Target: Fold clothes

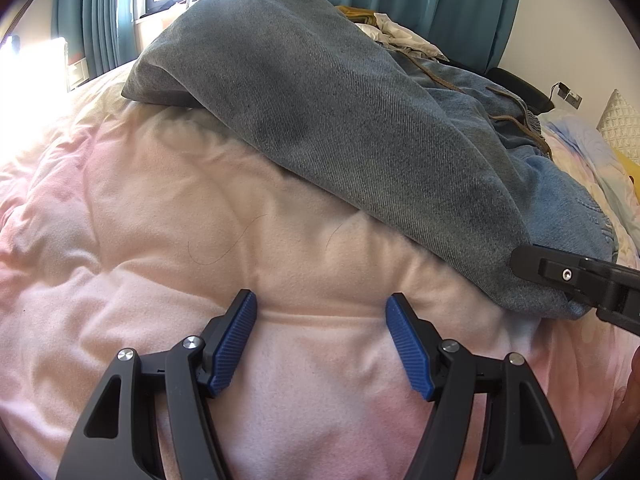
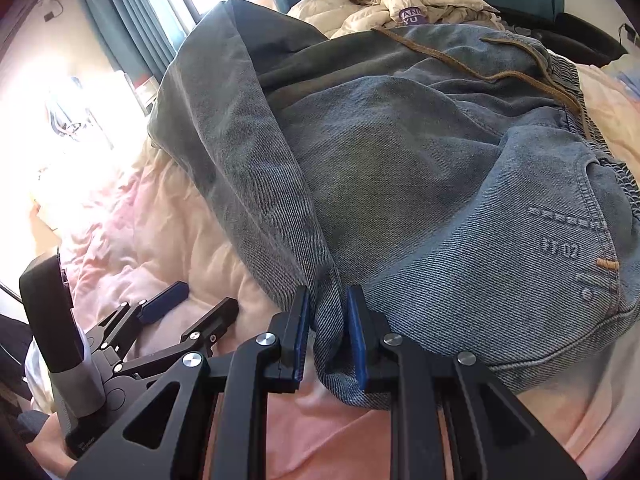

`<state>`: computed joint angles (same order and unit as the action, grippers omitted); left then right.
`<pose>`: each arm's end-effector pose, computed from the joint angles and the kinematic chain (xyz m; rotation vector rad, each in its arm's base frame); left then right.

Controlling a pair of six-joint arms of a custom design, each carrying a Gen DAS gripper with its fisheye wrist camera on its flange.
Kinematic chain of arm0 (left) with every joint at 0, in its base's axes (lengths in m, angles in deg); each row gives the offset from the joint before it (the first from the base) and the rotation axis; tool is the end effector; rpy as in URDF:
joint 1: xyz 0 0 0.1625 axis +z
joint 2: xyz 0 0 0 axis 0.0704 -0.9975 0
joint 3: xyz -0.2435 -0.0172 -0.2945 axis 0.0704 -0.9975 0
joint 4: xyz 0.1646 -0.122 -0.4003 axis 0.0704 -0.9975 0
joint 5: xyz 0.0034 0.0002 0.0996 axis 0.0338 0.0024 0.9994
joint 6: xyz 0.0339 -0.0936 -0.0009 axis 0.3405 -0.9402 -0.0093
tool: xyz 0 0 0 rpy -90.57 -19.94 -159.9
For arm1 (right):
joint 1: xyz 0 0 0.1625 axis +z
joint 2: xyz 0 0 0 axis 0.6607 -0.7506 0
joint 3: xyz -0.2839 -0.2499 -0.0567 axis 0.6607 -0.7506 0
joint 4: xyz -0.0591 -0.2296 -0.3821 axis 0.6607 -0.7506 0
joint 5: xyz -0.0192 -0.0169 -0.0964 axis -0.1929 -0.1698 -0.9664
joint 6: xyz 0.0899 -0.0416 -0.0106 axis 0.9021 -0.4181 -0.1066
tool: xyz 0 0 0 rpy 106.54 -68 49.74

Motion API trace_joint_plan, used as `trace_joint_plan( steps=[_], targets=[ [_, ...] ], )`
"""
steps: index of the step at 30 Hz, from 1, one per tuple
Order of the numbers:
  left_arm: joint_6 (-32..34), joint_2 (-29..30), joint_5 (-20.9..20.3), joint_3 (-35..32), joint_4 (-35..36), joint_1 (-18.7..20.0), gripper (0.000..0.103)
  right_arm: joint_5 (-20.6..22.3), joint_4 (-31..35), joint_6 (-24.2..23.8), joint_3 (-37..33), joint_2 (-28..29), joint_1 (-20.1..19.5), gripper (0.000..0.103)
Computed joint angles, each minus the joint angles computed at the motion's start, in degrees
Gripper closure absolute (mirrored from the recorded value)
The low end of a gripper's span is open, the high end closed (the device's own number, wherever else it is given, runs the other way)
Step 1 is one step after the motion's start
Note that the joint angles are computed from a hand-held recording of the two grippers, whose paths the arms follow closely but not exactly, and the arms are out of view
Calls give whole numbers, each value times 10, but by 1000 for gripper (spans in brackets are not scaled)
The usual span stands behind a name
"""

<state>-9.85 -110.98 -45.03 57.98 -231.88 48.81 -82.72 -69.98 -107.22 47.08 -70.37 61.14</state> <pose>-0.1403 -0.5499 0.1131 -0.0135 2.2131 -0.9712 0.2389 -0.5985 0.1669 0.8260 -2.6591 0.3972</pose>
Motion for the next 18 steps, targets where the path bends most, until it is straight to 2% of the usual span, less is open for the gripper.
trace_joint_plan(
  steps=[6, 11, 16, 18],
  targets=[
    [-2, 7, 13, -5, 11, -2, 33, 8, 8, 2, 2, -10, 0, 84],
    [-26, 5, 29, -16, 74, -6, 32, 6, -2, -10, 6, -15, 5, 84],
    [-33, -32, 5, -16, 132, -10, 32, 19, -27, -30, 11, -21, 11, 84],
    [-47, -52, 9, -3, 115, -15, 32, 31, -38, -37, 9, -20, 10, 79]
  ],
)
